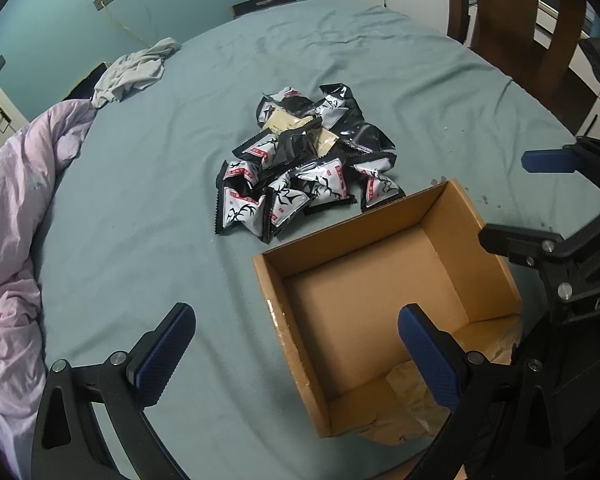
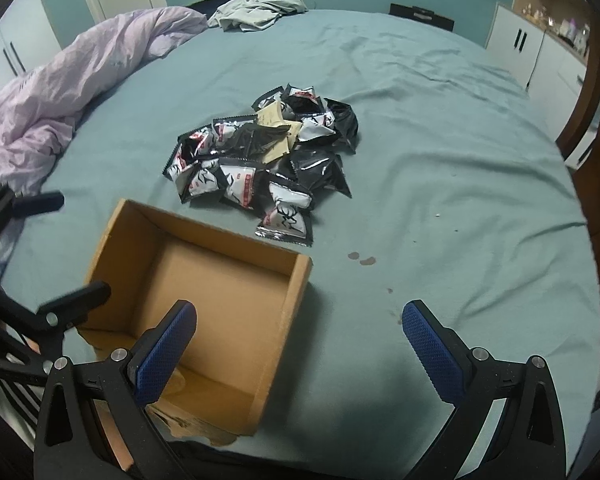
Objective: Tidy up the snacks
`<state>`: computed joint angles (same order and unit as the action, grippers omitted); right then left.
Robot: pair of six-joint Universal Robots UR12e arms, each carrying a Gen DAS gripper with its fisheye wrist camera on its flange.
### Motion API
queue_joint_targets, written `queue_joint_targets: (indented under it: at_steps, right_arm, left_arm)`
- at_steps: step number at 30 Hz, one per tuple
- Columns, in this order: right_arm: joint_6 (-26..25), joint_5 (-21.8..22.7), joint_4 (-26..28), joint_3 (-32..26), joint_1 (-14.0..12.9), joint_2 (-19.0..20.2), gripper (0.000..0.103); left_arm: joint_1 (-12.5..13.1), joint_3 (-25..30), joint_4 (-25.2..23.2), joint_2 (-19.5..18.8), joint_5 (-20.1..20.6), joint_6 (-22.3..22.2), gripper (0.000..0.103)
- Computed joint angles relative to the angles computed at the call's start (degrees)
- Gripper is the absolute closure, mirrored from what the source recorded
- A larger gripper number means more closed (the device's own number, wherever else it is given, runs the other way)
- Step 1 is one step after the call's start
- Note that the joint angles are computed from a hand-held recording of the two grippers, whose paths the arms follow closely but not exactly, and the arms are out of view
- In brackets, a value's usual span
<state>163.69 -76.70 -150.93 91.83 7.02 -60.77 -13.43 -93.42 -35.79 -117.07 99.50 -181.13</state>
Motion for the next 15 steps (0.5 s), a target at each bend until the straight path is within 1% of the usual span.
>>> queue_joint_targets:
  at_steps: [3,8,13,15]
  right_arm:
    - [1.7,1.2,-0.2,-1.1,-0.4,0.9,0.0]
    - [3.9,1.5,1.0,-4.1,-0.7,3.0,0.0]
    - [7.1,0.9,5.9,-9.3,-0.8,6.3,0.0]
    - [7.9,1.5,9.6,-11.9,-0.8,7.7,0.0]
  left_arm:
    - [0.1,0.1,-0.2,-0.1,-0.3,0.1,0.0]
    - [0.3,0.3,-0.7,-0.2,-1.0,0.1,0.0]
    - [0.4,0.7,-1.5,-0.4,-1.9,0.0,0.0]
    - [0.5,0.8,-1.7,-0.5,-2.1,0.1,0.0]
